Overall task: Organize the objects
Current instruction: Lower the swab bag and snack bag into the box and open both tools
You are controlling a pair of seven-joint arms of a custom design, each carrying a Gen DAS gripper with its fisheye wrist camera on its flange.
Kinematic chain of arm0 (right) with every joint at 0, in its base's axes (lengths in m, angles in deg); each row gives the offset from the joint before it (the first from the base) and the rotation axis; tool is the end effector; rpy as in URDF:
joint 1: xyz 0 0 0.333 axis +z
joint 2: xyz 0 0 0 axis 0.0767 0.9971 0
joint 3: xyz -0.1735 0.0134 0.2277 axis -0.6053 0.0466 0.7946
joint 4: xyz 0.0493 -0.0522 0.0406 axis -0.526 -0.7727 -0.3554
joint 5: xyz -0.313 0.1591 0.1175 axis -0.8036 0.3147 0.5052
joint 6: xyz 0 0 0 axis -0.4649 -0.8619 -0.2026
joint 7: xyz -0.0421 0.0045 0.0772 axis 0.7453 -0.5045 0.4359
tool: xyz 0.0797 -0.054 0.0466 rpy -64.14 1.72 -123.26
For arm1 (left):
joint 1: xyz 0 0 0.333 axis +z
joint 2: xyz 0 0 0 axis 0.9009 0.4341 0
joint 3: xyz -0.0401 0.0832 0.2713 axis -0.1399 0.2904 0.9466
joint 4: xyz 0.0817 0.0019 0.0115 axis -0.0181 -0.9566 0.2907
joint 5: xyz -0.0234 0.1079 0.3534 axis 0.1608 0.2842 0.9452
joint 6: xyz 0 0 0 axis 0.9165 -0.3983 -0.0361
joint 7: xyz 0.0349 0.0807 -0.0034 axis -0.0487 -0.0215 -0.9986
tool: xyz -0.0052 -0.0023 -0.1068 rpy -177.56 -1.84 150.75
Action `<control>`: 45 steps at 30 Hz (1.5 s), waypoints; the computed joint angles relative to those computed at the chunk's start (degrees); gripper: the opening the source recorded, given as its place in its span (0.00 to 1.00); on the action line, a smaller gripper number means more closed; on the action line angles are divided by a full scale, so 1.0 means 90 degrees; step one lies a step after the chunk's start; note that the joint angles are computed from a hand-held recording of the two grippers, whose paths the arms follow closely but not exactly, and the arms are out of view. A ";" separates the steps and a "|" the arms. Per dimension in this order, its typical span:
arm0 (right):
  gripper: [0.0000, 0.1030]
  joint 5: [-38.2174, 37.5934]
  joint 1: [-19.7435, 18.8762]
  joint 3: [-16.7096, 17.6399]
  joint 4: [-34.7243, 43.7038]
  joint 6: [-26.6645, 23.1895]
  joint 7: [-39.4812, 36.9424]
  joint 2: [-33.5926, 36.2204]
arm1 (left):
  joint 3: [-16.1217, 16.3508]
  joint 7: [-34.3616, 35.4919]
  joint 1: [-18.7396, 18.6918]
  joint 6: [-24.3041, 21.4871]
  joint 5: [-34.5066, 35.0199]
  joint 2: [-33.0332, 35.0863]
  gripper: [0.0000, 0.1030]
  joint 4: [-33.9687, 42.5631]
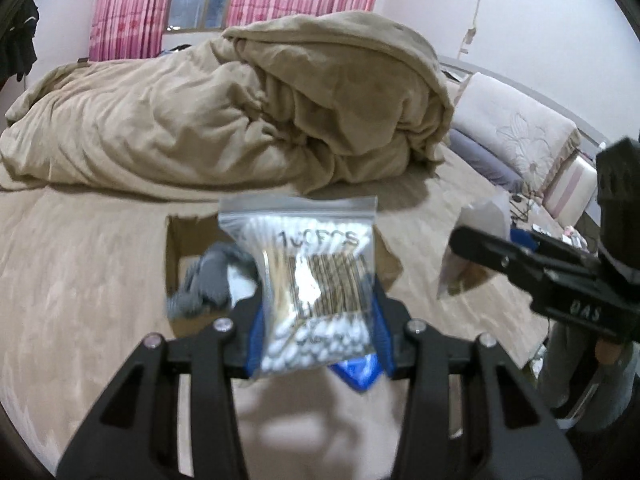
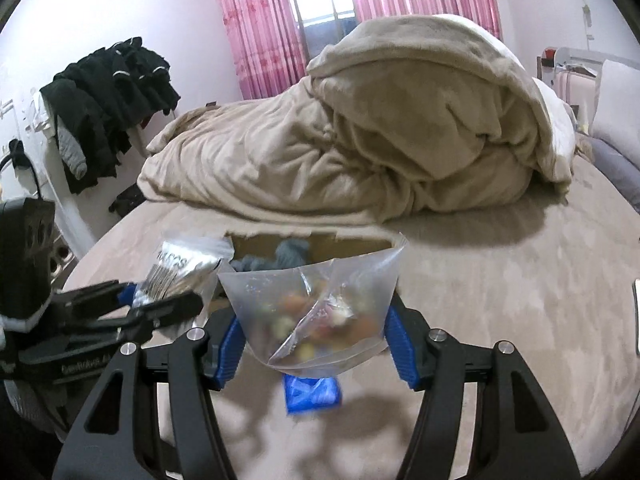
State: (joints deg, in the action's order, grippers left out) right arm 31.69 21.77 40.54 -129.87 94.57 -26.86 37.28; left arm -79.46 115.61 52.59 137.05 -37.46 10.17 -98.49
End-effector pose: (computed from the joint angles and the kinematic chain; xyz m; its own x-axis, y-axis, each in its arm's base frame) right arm 0.5525 0.2041 0.5970 0.5856 -0.7861 -0.1977 -0.5498 -0.2059 -0.8095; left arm 0.4765 -0.2676 0.5835 0.0410 -0.9762 0.2128 -0.6247 -0.1912 -0.7571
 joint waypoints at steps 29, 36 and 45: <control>0.78 -0.2215 0.0016 0.0260 0.3284 -0.0509 0.2310 0.3188 | 0.0678 0.0365 0.0284 -0.0243 -0.0115 0.1285 0.82 0.0778; 0.85 -0.1614 -0.0182 0.0446 0.2215 0.0165 0.1906 0.2210 | 0.0468 0.0142 0.0310 -0.0314 0.0025 0.0415 0.86 0.0269; 0.87 -0.1107 -0.0170 0.0356 0.1178 0.0273 0.1519 0.1060 | 0.0089 0.0000 0.0314 -0.0527 0.0000 -0.0837 0.86 -0.0381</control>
State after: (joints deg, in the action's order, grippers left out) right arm 21.73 20.24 43.75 -119.27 97.02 -13.18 46.82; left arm -78.66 115.61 55.41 132.31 -37.45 2.64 -101.92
